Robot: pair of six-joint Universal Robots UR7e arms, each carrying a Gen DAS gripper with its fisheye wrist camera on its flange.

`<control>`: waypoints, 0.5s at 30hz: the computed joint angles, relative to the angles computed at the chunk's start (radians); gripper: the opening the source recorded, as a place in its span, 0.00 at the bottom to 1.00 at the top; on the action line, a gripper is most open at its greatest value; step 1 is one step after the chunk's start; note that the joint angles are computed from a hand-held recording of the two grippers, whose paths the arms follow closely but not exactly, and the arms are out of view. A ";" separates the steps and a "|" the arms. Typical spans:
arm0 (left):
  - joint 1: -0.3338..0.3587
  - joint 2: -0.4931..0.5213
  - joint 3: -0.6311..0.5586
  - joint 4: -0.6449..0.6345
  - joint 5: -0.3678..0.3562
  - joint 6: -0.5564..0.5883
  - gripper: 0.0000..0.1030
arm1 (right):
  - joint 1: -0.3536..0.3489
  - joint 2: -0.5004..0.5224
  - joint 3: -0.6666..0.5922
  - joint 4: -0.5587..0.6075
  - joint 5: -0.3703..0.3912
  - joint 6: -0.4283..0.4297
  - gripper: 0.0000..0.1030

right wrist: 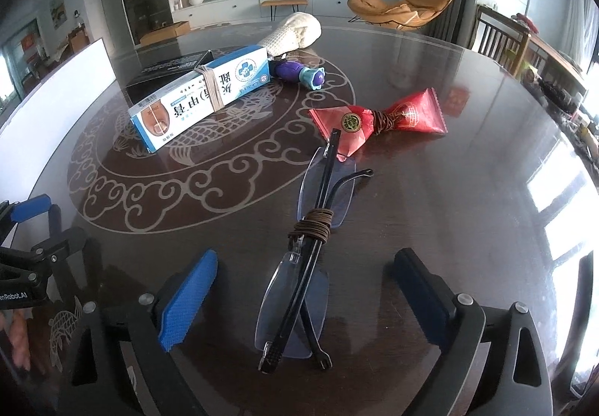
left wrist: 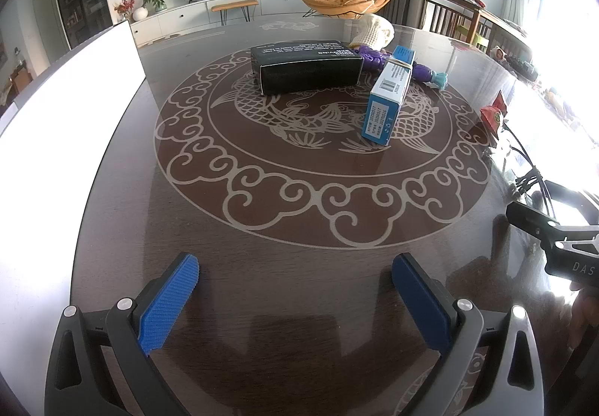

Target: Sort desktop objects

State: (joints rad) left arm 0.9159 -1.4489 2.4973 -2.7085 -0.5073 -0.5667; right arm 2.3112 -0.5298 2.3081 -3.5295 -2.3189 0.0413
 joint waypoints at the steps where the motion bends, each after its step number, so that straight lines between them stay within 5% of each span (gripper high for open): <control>1: 0.000 0.001 0.000 -0.001 0.000 0.001 1.00 | 0.000 0.000 0.001 0.000 0.000 0.001 0.93; 15: 0.000 0.000 0.000 0.000 0.000 0.000 1.00 | 0.000 0.002 -0.006 0.006 -0.005 0.002 0.94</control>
